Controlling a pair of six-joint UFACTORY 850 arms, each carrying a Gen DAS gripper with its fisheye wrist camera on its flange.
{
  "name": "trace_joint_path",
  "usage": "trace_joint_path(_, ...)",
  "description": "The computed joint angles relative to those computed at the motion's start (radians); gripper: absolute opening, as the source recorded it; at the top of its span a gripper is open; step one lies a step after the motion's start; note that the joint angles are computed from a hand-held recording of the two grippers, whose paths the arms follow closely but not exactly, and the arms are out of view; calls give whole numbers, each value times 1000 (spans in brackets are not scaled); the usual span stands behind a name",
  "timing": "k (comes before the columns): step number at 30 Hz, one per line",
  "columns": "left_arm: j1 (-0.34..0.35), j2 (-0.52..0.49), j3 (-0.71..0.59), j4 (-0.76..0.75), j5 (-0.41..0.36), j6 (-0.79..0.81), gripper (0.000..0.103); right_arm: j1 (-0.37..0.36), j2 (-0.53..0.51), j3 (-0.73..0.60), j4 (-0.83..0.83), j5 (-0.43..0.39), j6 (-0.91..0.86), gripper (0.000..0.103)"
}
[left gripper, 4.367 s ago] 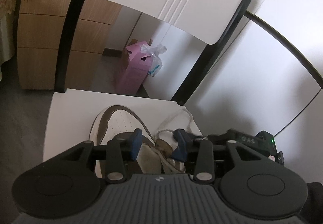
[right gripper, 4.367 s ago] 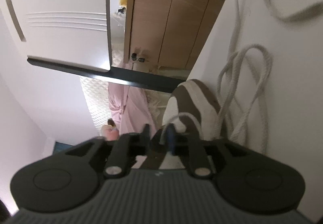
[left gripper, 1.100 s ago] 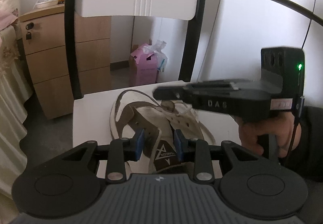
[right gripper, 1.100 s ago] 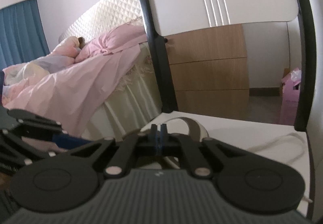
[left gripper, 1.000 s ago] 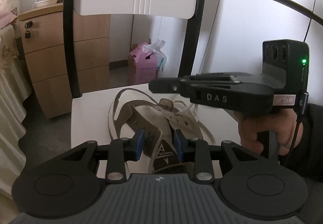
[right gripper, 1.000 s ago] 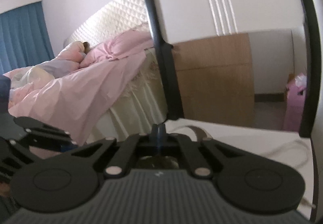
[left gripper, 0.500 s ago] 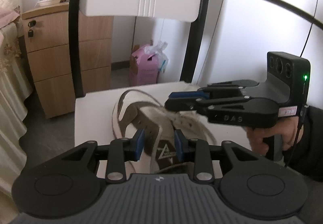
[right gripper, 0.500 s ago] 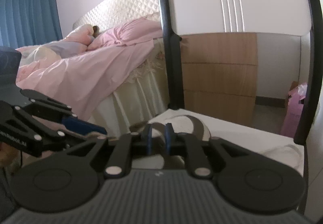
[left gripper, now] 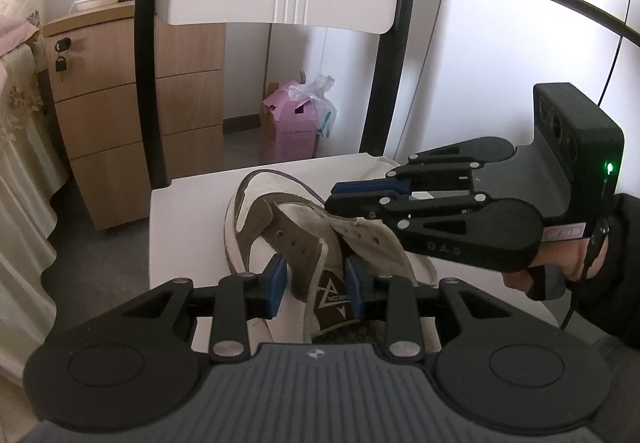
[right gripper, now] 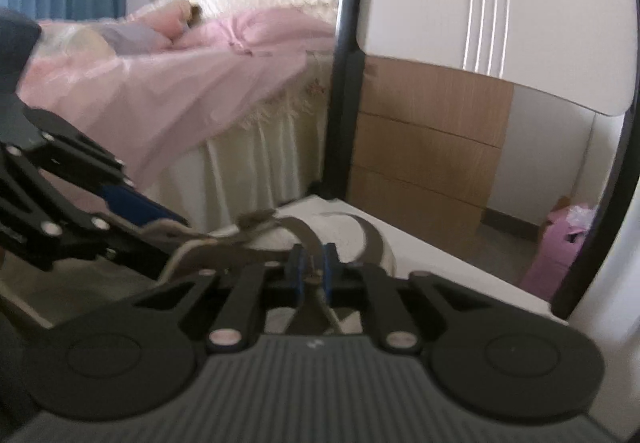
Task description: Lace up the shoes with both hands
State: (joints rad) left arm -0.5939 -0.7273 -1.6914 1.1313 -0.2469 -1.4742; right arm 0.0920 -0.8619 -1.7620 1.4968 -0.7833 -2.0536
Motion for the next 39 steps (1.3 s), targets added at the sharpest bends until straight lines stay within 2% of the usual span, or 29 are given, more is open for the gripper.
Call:
trace_joint_path(4,0,-5,-6,-15,-8,12,37,18,31,31,-5,67,-56,3)
trace_joint_path(6,0,-7,-9,-28,-8,24,37,21,45,58,45,81,-94,2)
trace_joint_path(16,-4,-20,-26,-112,-17,127,37,18,56,98,210,16,-191,2)
trace_joint_path(20,-5,-25,-30,-120,-8,138,37,12,63,110,289,-36,-234,0)
trace_joint_path(23,-3,-21,-24,-104,-3,117,37,7,61,100,306,-60,-199,0)
trace_joint_path(27,5,-14,-15,-101,2,95,37,-10,28,49,287,-50,-86,1)
trace_joint_path(30,6,-19,-21,-126,-10,123,37,-36,-13,-10,218,-113,68,9)
trace_joint_path(32,7,-21,-24,-134,-14,129,37,-45,-25,-30,175,-162,99,24)
trace_joint_path(33,7,-22,-26,-139,-15,133,37,-48,-27,-35,158,-177,104,28)
trace_joint_path(37,2,-26,-34,-141,-29,140,37,-41,-43,-61,89,-204,157,25)
trace_joint_path(39,2,-24,-32,-138,-29,135,37,-35,-55,-81,41,-183,199,16)
